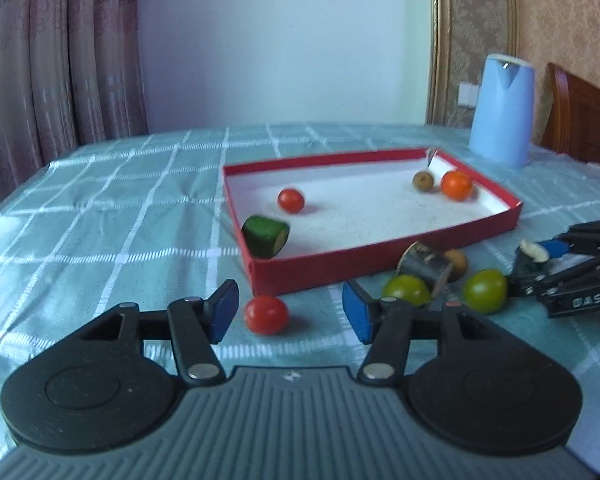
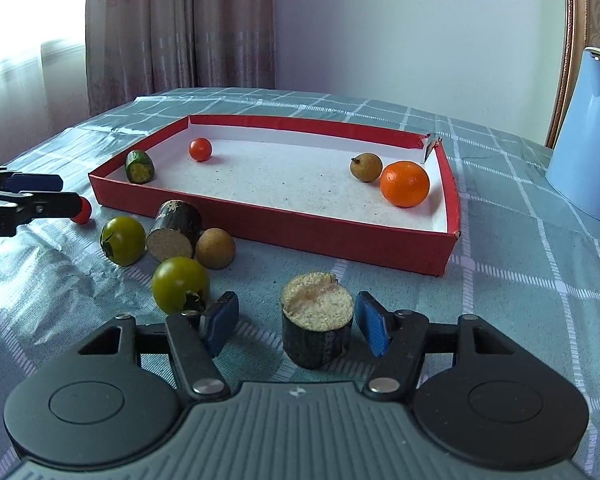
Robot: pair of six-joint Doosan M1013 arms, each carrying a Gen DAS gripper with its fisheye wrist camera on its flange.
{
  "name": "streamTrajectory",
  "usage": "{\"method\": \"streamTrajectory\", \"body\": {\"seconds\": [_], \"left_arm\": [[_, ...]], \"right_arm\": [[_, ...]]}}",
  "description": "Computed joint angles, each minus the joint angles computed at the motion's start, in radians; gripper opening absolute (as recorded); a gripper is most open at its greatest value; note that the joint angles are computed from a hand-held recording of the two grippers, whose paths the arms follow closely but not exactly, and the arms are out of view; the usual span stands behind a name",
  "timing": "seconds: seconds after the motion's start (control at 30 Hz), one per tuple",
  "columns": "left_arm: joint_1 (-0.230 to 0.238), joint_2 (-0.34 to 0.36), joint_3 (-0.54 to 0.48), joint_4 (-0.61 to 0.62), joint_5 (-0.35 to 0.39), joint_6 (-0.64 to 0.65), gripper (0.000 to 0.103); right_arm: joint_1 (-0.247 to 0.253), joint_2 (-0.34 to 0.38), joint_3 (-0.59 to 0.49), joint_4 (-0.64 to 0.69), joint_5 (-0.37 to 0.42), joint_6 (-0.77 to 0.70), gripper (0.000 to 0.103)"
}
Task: Organize fruits
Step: 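Carry the tomato and log piece into the tray and open both tools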
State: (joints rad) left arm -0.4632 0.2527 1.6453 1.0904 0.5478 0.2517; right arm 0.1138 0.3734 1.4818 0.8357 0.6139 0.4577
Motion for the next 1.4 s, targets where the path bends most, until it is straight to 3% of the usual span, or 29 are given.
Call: {"method": "streamTrajectory", "body": {"seconds": [0.13,0.2,0.27,0.33,0.43,0.57,0.67,0.73,0.8,0.93,1.1,1.27,1.3,1.33,1.4], "left_arm": [[0.019,0.013,-0.014,-0.090,0.010,0.047,0.054],[0.033,0.019,-0.025,-0.171,-0.005,0.102,0.052],[0.033,0.026,-0.034,-0.186,0.009,0.121,0.032],[0.028,0.026,-0.032,-0.166,0.016,0.113,0.024],[0.021,0.024,-0.027,-0.141,0.025,0.089,0.024],[0.004,0.006,-0.010,-0.062,0.017,0.020,0.024],[-0.006,0.003,-0.024,-0.004,0.010,-0.012,0.024],[-0.006,0.012,-0.051,0.004,-0.001,0.001,0.024],[-0.007,0.035,-0.089,0.012,0.009,0.008,0.024],[0.008,0.104,-0.183,-0.066,0.042,0.085,0.024],[0.037,0.175,-0.277,-0.217,0.091,0.188,0.024],[0.037,0.192,-0.290,-0.185,0.105,0.168,0.025],[0.036,0.192,-0.287,-0.173,0.107,0.162,0.027],[0.035,0.187,-0.279,-0.162,0.097,0.155,0.035],[0.035,0.177,-0.261,-0.145,0.064,0.136,0.047]], "right_arm": [[0.000,0.000,0.000,0.004,0.000,-0.002,0.061],[-0.003,-0.002,0.003,0.023,-0.001,-0.018,0.042],[-0.006,-0.002,0.005,0.038,-0.001,-0.024,0.033],[-0.008,-0.003,0.006,0.052,-0.001,-0.030,0.033],[-0.013,-0.011,0.022,0.110,-0.022,-0.072,0.033],[-0.018,-0.040,0.073,0.310,-0.092,-0.271,0.033],[-0.009,-0.045,0.069,0.388,-0.130,-0.364,0.033],[0.001,-0.030,0.033,0.367,-0.141,-0.316,0.033],[0.017,-0.003,-0.023,0.255,-0.146,-0.190,0.033],[0.049,0.066,-0.129,0.012,-0.130,0.069,0.033],[0.070,0.122,-0.201,-0.174,-0.111,0.260,0.033],[0.072,0.137,-0.214,-0.232,-0.099,0.341,0.033],[0.070,0.137,-0.211,-0.212,-0.099,0.335,0.037],[0.067,0.138,-0.211,-0.197,-0.097,0.335,0.045],[0.061,0.133,-0.196,-0.137,-0.115,0.318,0.049]]}}
